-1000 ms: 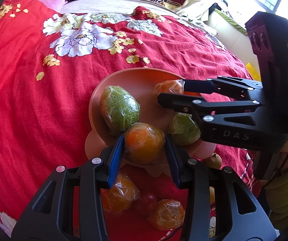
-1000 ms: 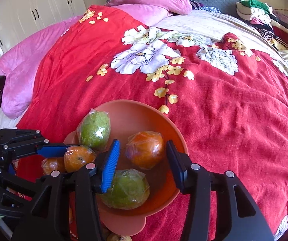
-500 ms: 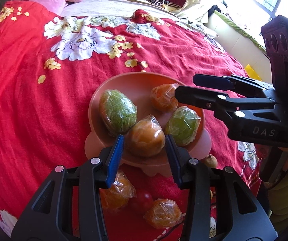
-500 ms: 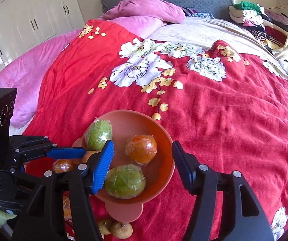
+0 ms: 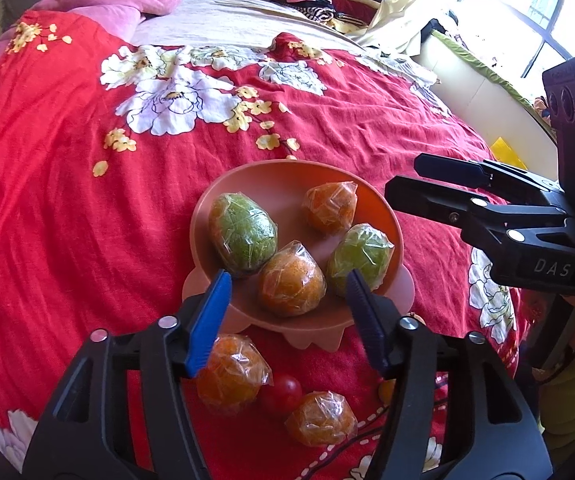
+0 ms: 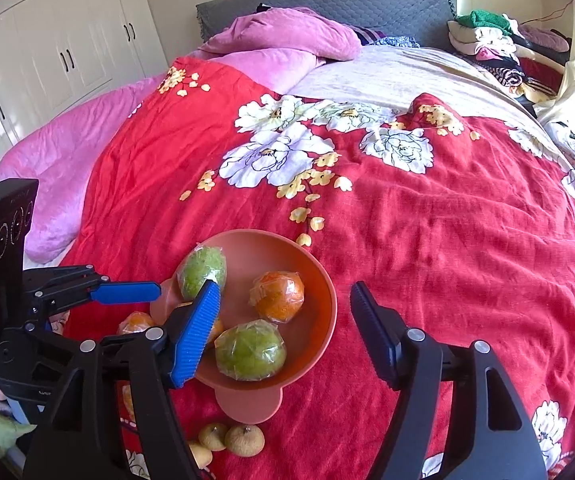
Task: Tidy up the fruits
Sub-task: 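Withdraw both open tools from the bowl toward the fruits on the cover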
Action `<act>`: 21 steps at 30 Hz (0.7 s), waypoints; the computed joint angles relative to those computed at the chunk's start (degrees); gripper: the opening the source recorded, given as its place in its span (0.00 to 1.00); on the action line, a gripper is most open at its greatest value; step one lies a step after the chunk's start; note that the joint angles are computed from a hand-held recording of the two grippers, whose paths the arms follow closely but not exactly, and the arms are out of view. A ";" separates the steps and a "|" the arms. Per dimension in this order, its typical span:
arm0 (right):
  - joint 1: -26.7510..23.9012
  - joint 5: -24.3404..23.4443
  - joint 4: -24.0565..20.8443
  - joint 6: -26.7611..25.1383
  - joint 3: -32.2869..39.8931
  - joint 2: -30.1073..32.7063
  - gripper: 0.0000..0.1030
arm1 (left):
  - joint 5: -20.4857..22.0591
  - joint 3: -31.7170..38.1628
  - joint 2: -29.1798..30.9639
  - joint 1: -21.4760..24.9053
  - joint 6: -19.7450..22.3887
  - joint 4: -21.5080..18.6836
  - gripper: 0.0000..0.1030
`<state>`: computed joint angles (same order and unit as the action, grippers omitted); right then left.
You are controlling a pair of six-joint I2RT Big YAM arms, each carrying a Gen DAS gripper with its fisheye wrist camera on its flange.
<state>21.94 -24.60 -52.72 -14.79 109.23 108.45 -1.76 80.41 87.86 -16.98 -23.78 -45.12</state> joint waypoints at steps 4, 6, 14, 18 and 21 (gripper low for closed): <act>-0.10 -0.24 0.77 0.18 -1.05 -1.04 0.69 | -1.00 0.00 -0.58 -0.19 -0.42 -0.28 0.61; -0.13 -0.33 1.11 0.28 -1.56 -1.59 0.71 | -1.43 0.05 -0.85 -0.28 -0.53 -0.43 0.64; -0.21 -0.43 3.02 0.58 -3.76 -3.88 0.77 | -3.58 -0.07 -2.22 -0.64 -1.43 -0.77 0.78; -0.34 -0.53 3.73 0.73 -4.67 -4.93 0.80 | -4.44 -0.17 -3.05 -0.87 -1.80 -1.01 0.84; -0.43 -0.82 4.20 0.96 -5.38 -5.72 0.82 | -5.34 -0.40 -3.68 -1.11 -2.09 -1.03 0.89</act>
<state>21.51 -25.43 -48.52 -13.83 103.85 102.73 -7.10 80.01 84.18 -18.09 -25.87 -46.15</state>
